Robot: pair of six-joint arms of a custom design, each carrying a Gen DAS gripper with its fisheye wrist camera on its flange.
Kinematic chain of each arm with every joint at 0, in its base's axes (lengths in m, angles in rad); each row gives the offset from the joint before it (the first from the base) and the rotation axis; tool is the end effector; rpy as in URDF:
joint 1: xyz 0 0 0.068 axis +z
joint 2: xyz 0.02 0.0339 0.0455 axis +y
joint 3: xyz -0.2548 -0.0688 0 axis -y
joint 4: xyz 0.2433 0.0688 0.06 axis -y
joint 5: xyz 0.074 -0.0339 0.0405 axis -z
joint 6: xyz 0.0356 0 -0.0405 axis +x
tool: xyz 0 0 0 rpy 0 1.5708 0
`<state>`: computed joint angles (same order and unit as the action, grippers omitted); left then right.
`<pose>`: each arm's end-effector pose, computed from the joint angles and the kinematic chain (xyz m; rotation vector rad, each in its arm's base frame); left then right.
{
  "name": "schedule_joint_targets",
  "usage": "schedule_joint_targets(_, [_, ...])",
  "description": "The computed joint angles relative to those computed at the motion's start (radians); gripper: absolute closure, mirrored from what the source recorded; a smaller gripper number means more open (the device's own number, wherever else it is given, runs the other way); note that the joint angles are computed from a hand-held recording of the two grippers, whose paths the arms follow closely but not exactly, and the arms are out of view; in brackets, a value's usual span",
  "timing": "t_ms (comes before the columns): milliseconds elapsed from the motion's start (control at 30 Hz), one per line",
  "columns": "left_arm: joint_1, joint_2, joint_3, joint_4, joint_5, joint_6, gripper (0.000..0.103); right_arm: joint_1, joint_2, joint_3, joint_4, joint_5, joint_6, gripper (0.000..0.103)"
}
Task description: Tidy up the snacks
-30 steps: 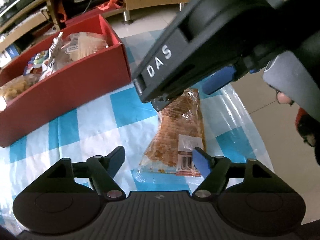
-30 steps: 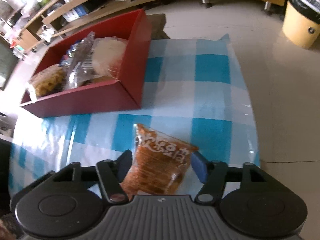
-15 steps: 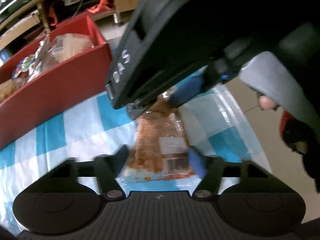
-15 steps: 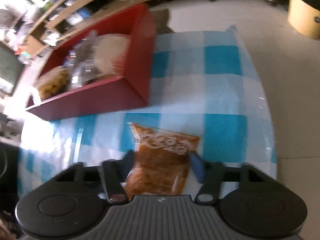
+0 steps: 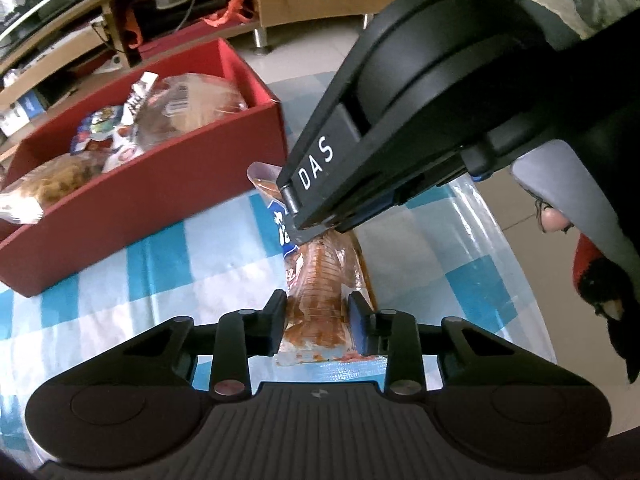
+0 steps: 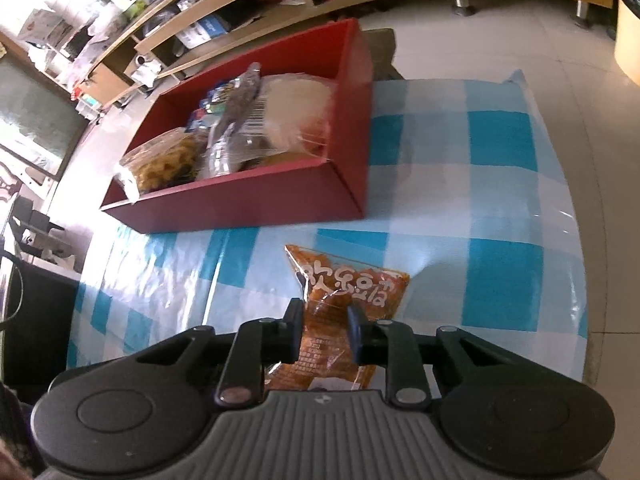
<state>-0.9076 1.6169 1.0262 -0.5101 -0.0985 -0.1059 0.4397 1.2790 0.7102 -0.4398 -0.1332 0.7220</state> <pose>0.1978 -0.2475 0.1848 1.0155 2.4773 -0.1957 0.2172 0.1074 0.1846 0.3265 2.6656 0.5751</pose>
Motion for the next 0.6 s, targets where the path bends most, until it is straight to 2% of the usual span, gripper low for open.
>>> schedule_joint_targets(200, [0.051,-0.033,0.006,-0.030,0.028,-0.002,0.064,0.017,-0.015,0.005,0.001,0.011,0.015,0.085])
schedule_joint_targets(500, [0.059,-0.040,-0.021,-0.033,0.042,0.028,0.054,0.038,-0.146,-0.085,-0.049,-0.012,0.085,0.085])
schedule_joint_targets(533, [0.058,-0.041,-0.025,-0.036,0.041,0.037,0.052,0.046,-0.172,-0.097,-0.065,-0.017,0.094,0.085])
schedule_joint_targets(600, [0.049,-0.040,-0.039,-0.027,-0.021,0.065,0.052,0.068,-0.204,-0.106,-0.115,-0.022,0.123,0.085])
